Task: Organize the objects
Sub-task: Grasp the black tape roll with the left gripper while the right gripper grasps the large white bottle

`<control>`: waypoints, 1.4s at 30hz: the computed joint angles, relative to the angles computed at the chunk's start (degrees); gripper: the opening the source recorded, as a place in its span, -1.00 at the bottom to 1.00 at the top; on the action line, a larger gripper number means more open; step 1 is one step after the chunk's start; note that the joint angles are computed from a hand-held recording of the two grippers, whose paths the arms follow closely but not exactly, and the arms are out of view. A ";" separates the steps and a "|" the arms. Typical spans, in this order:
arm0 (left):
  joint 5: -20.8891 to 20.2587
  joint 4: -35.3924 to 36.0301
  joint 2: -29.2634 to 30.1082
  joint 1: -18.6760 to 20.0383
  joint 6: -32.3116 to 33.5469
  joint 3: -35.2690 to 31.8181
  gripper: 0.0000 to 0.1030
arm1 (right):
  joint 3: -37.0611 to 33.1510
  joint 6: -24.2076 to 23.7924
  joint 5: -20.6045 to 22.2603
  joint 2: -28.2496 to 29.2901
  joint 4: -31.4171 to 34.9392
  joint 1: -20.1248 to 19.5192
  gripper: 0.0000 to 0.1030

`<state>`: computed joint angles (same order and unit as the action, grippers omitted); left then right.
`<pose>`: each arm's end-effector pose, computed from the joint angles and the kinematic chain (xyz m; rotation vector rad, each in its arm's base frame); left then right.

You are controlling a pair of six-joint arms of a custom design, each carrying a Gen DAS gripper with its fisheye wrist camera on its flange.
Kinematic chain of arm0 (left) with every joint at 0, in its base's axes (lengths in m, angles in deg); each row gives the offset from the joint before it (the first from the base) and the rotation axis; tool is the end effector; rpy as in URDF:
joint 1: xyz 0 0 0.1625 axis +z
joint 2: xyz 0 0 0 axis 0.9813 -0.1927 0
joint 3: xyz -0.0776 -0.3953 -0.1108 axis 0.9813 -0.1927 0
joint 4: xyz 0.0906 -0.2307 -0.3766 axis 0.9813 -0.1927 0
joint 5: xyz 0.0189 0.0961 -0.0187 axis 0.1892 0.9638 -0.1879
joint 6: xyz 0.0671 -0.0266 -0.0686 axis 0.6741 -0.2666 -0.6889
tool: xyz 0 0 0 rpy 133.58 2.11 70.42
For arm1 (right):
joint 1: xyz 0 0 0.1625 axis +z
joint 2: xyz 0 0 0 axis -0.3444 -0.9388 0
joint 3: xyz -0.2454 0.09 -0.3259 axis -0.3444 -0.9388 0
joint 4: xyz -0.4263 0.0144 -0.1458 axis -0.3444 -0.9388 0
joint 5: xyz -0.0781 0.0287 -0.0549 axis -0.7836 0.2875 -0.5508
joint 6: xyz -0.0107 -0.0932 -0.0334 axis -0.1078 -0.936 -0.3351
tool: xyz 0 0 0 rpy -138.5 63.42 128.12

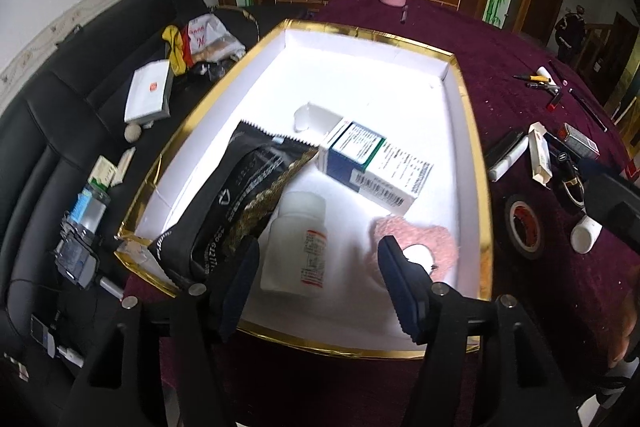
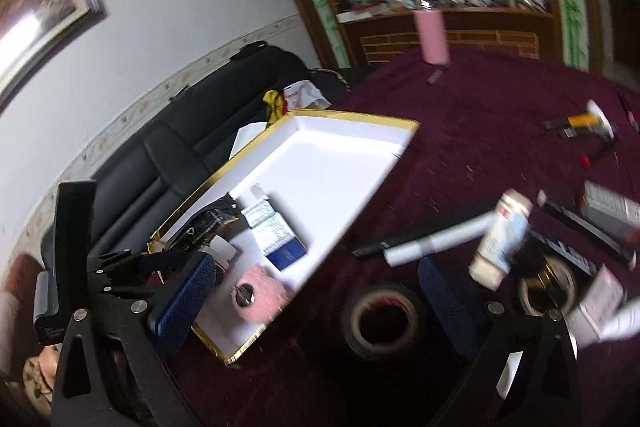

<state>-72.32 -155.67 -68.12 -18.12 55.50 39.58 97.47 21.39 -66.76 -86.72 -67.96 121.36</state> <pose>-0.1606 -0.7406 0.2450 -0.0422 2.1413 -0.8147 0.2938 -0.8007 0.1351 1.1180 -2.7778 0.6175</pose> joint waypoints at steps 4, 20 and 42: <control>1.33 -2.20 0.85 -0.98 2.50 0.09 0.22 | 2.61 2.38 0.06 -2.45 -1.81 -1.56 1.00; -11.83 -6.55 9.46 -3.32 15.37 -7.11 0.29 | 16.32 5.60 -9.48 -13.18 -19.79 -7.93 1.00; -11.75 1.57 18.04 -1.56 16.68 -16.23 0.20 | 15.26 2.29 -8.74 -11.84 -15.57 -7.25 1.00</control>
<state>-84.07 -154.09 -50.08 -19.68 72.18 23.35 112.73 23.68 -75.50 -98.56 -83.53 114.11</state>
